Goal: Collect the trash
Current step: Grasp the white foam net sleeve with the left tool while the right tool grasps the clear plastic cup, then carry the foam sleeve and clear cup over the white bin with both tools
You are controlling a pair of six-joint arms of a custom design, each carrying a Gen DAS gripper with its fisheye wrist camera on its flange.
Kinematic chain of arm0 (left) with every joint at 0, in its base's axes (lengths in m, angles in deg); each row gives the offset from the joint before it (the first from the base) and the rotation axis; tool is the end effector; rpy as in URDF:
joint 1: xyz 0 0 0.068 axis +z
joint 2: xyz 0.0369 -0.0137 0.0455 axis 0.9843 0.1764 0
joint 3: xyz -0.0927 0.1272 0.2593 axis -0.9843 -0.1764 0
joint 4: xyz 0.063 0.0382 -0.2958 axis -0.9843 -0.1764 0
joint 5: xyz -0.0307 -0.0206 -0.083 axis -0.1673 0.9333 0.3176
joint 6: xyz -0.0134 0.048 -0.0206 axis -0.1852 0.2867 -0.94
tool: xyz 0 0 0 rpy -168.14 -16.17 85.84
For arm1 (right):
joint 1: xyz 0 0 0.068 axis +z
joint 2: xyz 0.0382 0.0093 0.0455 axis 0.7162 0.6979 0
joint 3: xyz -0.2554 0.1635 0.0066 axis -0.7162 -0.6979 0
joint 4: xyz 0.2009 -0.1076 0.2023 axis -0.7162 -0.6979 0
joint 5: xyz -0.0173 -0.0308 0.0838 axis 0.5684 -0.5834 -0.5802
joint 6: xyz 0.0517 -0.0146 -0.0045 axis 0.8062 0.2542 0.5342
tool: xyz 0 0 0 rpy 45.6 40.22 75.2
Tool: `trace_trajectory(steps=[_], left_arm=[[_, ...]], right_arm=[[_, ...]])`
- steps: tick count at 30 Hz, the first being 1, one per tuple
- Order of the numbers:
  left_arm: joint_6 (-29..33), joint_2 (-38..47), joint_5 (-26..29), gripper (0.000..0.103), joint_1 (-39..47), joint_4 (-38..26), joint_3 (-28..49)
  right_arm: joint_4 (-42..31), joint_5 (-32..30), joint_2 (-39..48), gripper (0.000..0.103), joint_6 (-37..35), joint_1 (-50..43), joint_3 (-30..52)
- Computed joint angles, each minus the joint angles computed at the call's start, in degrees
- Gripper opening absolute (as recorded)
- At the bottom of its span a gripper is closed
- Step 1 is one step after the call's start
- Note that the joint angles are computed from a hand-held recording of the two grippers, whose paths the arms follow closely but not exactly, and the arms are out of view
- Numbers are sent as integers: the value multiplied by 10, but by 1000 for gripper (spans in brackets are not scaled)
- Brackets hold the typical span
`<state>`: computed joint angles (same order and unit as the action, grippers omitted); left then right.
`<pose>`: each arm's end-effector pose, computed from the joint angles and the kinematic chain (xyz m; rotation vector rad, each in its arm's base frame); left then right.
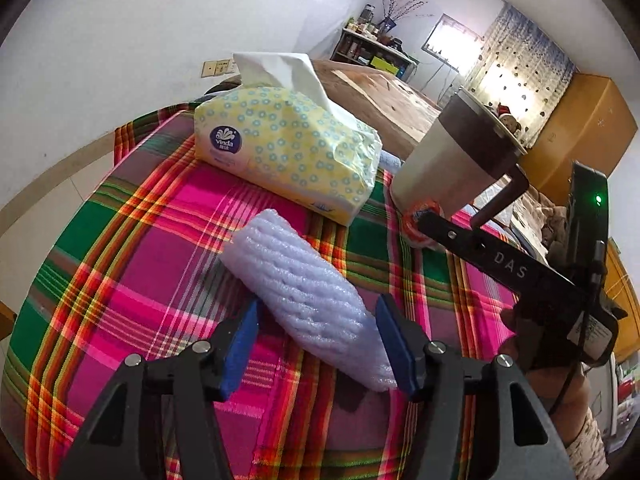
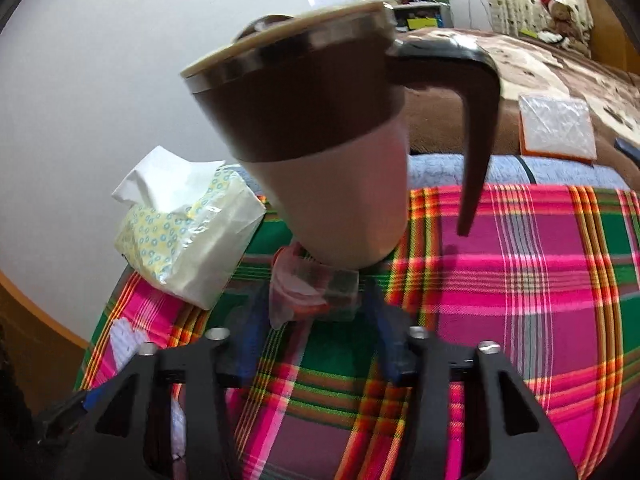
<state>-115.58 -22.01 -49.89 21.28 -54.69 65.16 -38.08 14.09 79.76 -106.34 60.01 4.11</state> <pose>0.0777 -0.0812 0.1624 -0.9770 2.1646 -0.1289 0.2631 0.0879 0.1563 -0.9269 2.3137 0.7492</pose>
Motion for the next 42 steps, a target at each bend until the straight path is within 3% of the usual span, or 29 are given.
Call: trace_trajectory(steps=[12, 21, 26, 42], left_arm=[[8, 24, -11, 39, -9, 13, 10], [-54, 133, -38, 37, -79, -35, 73], [-81, 189, -53, 37, -111, -59, 112], [-107, 332, -86, 37, -181, -85, 236]], right_arm=[[-63, -39, -33, 43, -65, -56, -10], [-166, -87, -85, 43, -180, -163, -2], [-183, -107, -119, 43, -211, -195, -14], [-343, -188, -82, 43, -414, -381, 37]])
